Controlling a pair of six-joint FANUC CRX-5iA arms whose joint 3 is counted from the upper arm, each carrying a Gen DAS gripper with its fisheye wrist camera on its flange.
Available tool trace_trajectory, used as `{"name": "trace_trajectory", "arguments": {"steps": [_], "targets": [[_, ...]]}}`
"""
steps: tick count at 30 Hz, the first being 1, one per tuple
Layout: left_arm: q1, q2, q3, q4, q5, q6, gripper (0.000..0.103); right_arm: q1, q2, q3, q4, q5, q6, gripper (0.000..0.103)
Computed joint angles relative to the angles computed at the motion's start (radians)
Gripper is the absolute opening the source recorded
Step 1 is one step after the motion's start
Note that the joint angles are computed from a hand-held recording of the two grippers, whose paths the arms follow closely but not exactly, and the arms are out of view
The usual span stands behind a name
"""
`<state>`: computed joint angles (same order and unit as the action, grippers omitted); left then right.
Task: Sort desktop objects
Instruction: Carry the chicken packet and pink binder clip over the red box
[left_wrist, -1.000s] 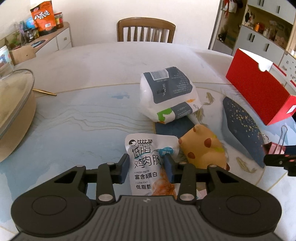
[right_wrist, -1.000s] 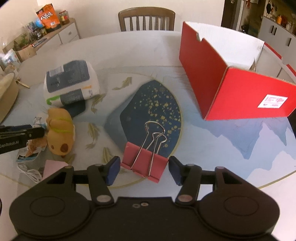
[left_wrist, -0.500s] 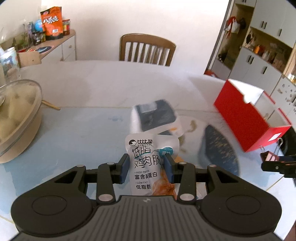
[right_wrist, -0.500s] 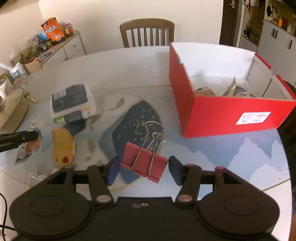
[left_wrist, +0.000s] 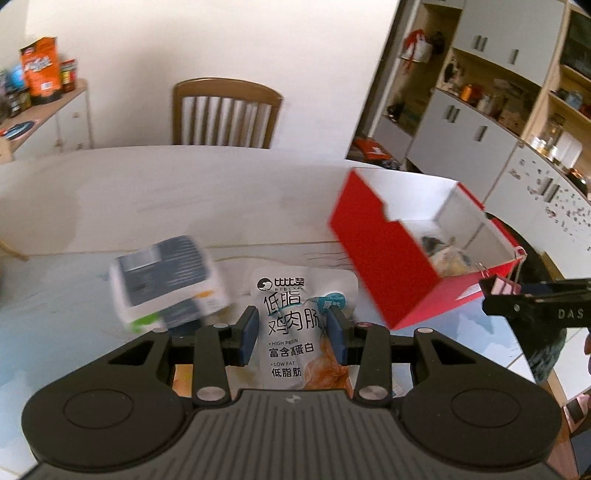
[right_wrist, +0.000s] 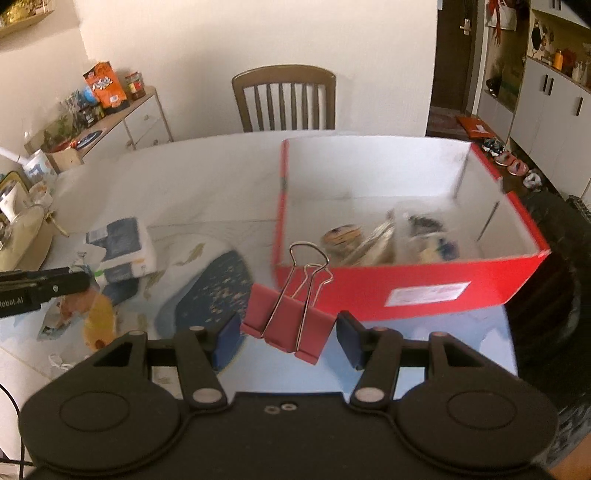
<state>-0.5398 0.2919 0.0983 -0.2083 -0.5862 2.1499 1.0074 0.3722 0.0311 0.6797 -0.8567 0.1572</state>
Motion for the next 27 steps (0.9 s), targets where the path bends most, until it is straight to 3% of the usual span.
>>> {"name": "trace_trajectory", "arguments": {"steps": [14,22,27], "targets": [[-0.106,0.267,0.402,0.001,-0.115,-0.07,0.038,-0.116,-0.128,-0.174,0.074,0.107,0.04,0.056],[-0.119,0.445,0.7,-0.013,-0.252,-0.122,0.038,-0.18,-0.132,-0.191,0.104,0.158,0.084,0.056],[-0.116,0.61,0.979,-0.001,-0.392,-0.181,0.039,-0.218,-0.111,-0.172,0.057,0.179,0.141,0.056]]}}
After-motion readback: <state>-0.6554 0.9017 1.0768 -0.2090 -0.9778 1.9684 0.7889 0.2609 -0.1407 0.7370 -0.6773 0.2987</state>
